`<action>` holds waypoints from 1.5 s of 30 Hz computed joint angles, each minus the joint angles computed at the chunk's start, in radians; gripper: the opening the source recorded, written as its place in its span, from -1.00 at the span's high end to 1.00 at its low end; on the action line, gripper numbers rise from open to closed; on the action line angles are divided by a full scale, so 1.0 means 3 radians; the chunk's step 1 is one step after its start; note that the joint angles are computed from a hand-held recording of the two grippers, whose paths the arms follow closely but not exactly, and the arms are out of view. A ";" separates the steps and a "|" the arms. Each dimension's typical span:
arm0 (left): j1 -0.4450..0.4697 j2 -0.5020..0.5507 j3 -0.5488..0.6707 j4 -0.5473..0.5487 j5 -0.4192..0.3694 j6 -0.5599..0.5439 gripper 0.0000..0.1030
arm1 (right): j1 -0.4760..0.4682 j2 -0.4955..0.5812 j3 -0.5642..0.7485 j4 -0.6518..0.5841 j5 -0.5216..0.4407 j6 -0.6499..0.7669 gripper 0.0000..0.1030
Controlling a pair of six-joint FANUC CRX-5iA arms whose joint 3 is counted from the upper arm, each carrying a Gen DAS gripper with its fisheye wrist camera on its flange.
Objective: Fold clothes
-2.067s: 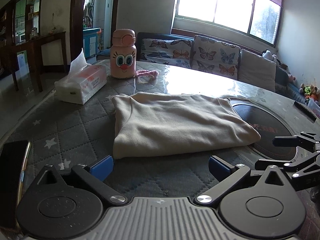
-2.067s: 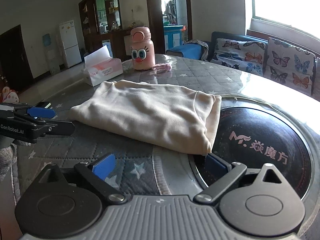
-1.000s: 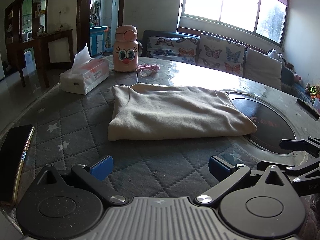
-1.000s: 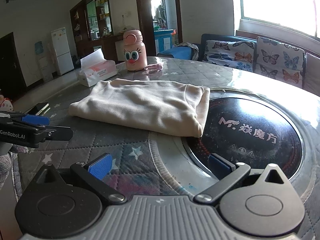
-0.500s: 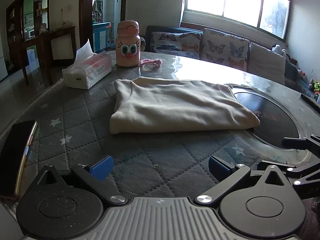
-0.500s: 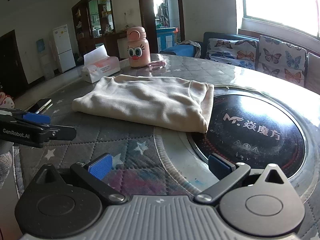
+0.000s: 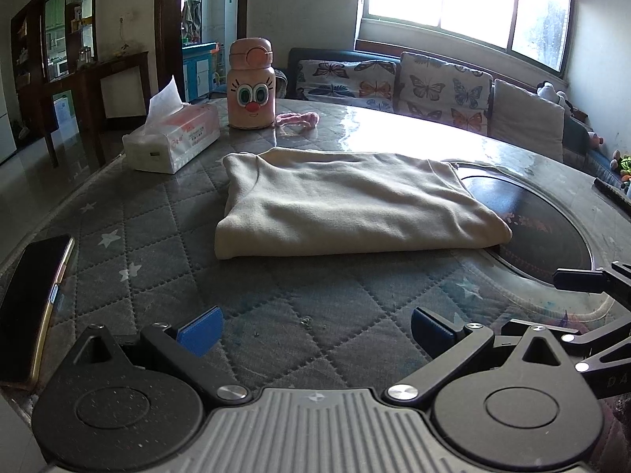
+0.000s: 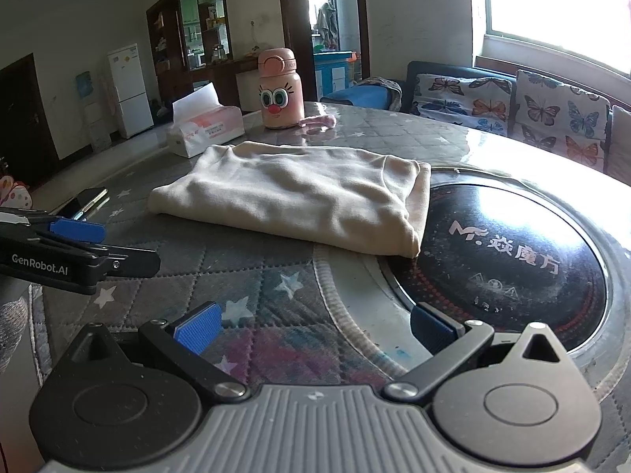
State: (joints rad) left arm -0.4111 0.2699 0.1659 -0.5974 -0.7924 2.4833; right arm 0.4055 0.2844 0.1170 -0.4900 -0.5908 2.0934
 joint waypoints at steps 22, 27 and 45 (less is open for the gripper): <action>-0.0032 -0.0012 -0.0007 -0.0026 -0.0046 0.0031 -1.00 | 0.0027 -0.0029 -0.0033 -0.0011 -0.0038 0.0052 -1.00; -0.0044 -0.0009 0.0004 -0.0036 -0.0069 0.0032 -1.00 | 0.0028 -0.0036 -0.0038 -0.0024 -0.0046 0.0073 -1.00; -0.0048 0.0015 0.0034 -0.0031 -0.0109 0.0021 -1.00 | 0.0026 -0.0035 -0.0021 -0.0059 -0.0074 0.0121 -1.00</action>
